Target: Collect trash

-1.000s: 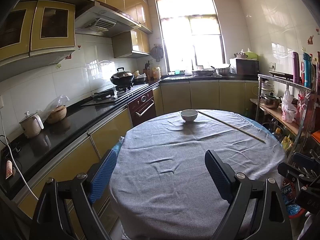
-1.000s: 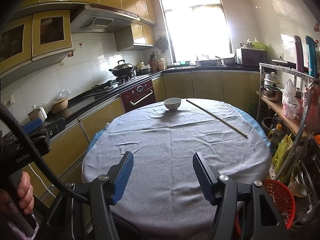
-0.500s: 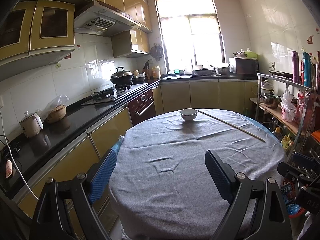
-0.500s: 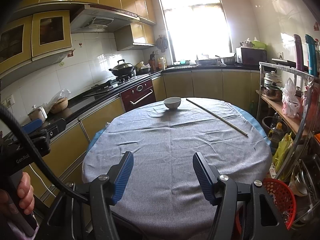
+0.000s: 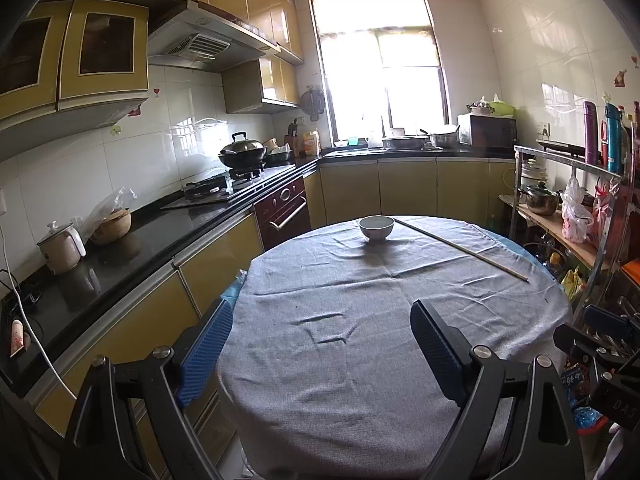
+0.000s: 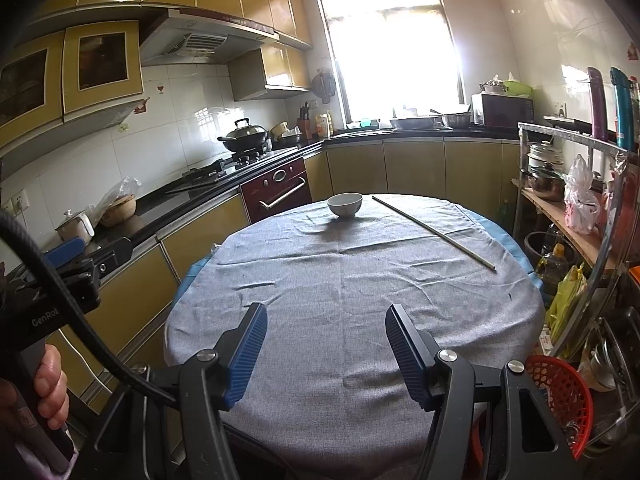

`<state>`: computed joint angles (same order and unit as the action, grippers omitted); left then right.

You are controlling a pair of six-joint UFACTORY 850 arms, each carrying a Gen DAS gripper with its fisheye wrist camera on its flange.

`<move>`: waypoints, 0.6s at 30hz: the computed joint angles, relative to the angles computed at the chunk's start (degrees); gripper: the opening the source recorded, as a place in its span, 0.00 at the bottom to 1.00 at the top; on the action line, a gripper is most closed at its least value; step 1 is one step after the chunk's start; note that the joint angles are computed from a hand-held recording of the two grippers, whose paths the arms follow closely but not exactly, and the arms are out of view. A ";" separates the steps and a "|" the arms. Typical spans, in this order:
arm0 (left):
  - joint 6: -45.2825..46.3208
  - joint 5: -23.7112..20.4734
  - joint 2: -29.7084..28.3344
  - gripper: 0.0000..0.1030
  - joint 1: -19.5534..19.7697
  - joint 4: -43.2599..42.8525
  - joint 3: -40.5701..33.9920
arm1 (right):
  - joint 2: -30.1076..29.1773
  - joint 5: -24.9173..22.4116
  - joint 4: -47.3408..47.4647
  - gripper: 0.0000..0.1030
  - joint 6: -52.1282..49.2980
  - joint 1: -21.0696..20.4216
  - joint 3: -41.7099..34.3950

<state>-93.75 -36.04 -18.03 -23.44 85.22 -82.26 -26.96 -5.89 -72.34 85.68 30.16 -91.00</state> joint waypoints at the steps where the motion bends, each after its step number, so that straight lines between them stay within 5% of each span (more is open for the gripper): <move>1: 0.00 0.09 0.02 0.88 0.02 -0.03 0.03 | 0.00 0.00 0.00 0.63 0.00 0.00 0.00; 18: 0.49 0.70 -0.15 0.89 0.35 -0.93 -0.08 | -0.17 0.14 4.02 0.63 -4.09 -0.06 -0.13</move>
<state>-93.27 -35.34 -18.18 -23.09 84.29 -82.34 -27.12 -5.74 -68.33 81.59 30.10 -91.13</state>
